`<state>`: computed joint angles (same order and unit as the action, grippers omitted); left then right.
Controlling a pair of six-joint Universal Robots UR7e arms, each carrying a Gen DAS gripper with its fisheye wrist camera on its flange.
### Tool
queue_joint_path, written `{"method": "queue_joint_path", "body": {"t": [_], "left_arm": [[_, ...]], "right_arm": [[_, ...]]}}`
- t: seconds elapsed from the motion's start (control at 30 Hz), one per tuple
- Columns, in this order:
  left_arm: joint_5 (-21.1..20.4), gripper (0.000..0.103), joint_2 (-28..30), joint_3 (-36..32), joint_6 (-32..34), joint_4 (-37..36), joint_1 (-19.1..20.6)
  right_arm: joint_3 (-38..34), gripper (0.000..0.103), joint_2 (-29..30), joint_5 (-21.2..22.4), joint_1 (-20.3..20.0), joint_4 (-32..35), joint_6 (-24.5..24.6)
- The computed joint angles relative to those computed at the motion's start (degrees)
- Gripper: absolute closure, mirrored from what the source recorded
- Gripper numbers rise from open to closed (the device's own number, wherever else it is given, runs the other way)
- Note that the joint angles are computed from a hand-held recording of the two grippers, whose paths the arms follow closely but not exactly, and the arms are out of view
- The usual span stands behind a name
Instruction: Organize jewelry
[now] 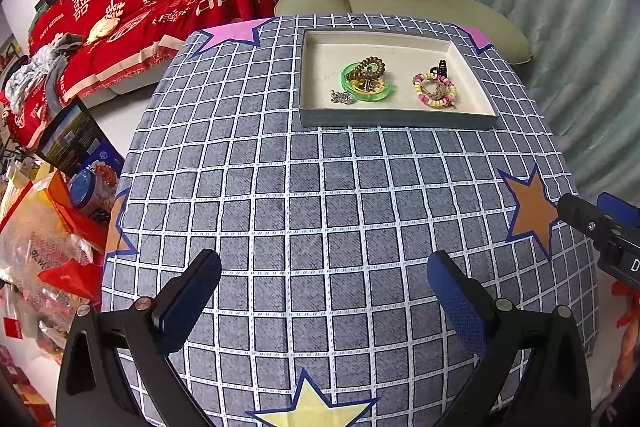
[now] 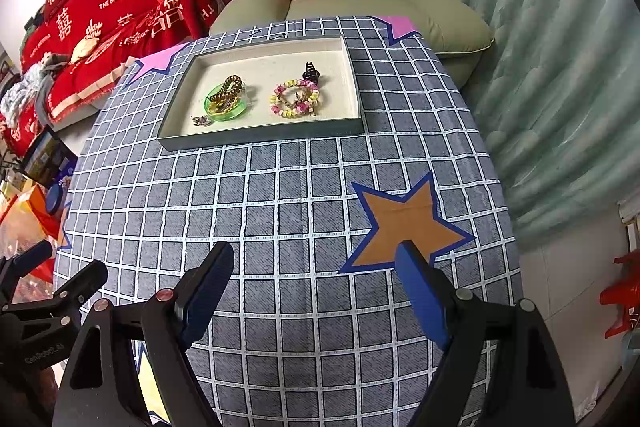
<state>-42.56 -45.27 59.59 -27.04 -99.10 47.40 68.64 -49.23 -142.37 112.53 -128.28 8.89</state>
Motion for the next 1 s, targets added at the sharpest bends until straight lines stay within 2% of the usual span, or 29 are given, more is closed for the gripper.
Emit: {"method": "queue_joint_path", "body": {"t": [1.0], "left_arm": [[-0.1, 0.0, 0.3, 0.2, -0.3, 0.1, 0.0]], "right_arm": [[0.4, 0.018, -0.4, -0.3, -0.3, 0.1, 0.4]]}}
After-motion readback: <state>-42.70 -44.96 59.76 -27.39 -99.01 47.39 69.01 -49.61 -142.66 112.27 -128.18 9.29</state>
